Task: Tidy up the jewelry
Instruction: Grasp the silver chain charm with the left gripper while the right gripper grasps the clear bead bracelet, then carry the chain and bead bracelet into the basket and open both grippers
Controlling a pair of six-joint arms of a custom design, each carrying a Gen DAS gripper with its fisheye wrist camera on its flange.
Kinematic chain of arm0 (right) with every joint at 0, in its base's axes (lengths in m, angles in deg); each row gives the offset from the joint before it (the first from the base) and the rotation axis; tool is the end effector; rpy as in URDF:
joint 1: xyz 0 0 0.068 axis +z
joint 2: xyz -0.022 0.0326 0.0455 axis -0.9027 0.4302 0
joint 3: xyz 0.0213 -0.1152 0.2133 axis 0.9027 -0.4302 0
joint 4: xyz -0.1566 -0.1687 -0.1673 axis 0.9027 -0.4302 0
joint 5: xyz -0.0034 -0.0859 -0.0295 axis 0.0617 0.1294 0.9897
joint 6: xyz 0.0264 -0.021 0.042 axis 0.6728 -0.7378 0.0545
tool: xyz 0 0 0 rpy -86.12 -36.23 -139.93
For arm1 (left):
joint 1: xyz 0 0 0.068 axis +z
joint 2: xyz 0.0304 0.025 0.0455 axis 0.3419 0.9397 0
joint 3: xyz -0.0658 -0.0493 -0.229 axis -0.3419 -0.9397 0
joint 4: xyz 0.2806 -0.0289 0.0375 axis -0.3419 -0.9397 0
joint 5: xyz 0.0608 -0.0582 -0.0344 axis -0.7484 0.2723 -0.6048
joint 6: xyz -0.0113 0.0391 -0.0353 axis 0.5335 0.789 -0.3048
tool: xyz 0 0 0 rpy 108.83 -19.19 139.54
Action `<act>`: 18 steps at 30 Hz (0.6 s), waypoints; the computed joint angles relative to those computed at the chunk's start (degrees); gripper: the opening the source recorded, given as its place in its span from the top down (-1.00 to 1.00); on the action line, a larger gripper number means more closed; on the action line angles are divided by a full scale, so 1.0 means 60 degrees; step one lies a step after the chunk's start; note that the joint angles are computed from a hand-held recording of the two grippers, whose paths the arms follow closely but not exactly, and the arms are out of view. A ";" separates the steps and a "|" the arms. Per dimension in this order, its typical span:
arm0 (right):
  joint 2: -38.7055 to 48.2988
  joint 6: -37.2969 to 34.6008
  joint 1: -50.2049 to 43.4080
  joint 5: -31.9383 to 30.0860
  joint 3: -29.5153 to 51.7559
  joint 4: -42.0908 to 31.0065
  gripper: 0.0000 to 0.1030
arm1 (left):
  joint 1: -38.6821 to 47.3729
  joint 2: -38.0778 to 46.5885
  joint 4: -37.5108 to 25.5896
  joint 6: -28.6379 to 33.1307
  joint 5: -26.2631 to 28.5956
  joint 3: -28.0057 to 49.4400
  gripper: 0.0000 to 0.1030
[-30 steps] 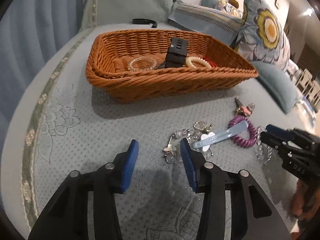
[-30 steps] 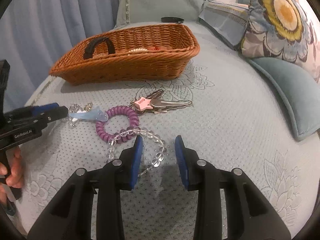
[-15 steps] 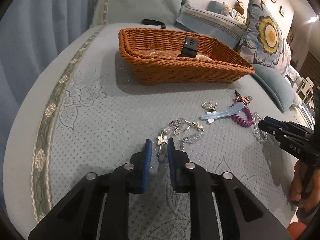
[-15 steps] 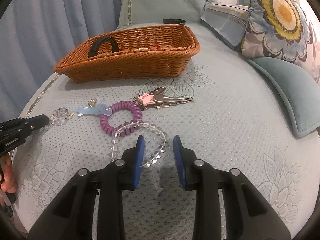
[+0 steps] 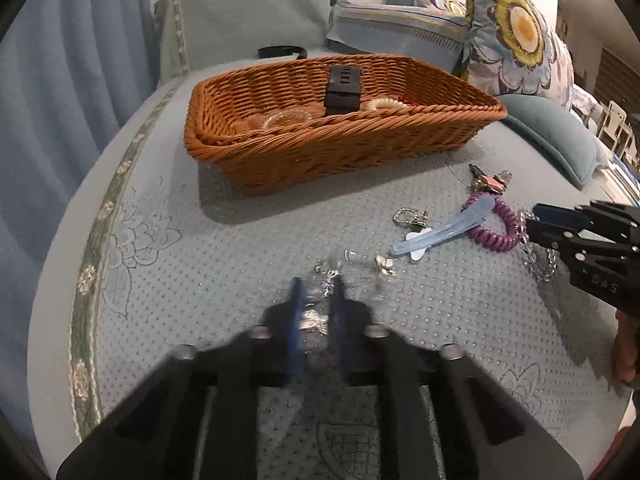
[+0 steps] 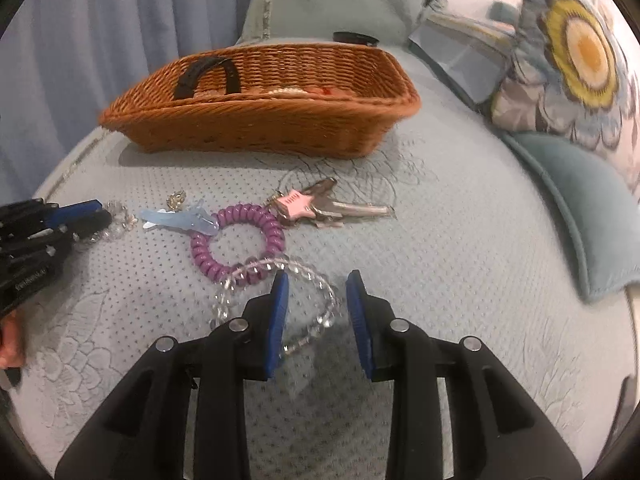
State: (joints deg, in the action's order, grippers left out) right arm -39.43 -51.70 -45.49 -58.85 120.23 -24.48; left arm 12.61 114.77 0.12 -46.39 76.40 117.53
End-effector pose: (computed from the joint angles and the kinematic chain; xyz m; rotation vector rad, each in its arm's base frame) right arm 0.1350 0.0408 0.2114 -0.1396 2.4776 0.0204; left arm 0.1706 -0.0277 0.2175 0.5029 2.3802 -0.1440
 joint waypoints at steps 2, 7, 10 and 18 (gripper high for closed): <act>-0.0062 0.0063 0.0251 0.0141 0.0009 -0.0031 0.88 | 0.0119 -0.0185 -0.0067 0.0030 0.0265 -0.0020 0.86; -0.0990 0.0505 0.0812 0.0579 0.0044 -0.0564 0.89 | 0.1467 -0.0862 -0.0708 0.0172 0.2236 0.0143 0.86; -0.1381 0.0440 0.0584 0.0320 0.0416 -0.0895 0.88 | 0.2162 -0.1064 -0.1158 0.0328 0.3320 0.0489 0.86; -0.1484 -0.0118 -0.0285 -0.0326 0.1559 -0.1315 0.88 | 0.3072 -0.0977 -0.2007 0.0617 0.5150 0.1652 0.86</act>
State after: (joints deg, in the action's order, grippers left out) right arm -48.34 -52.41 -47.20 -60.81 129.58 -32.37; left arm 31.04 108.90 -11.92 -42.69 107.30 127.44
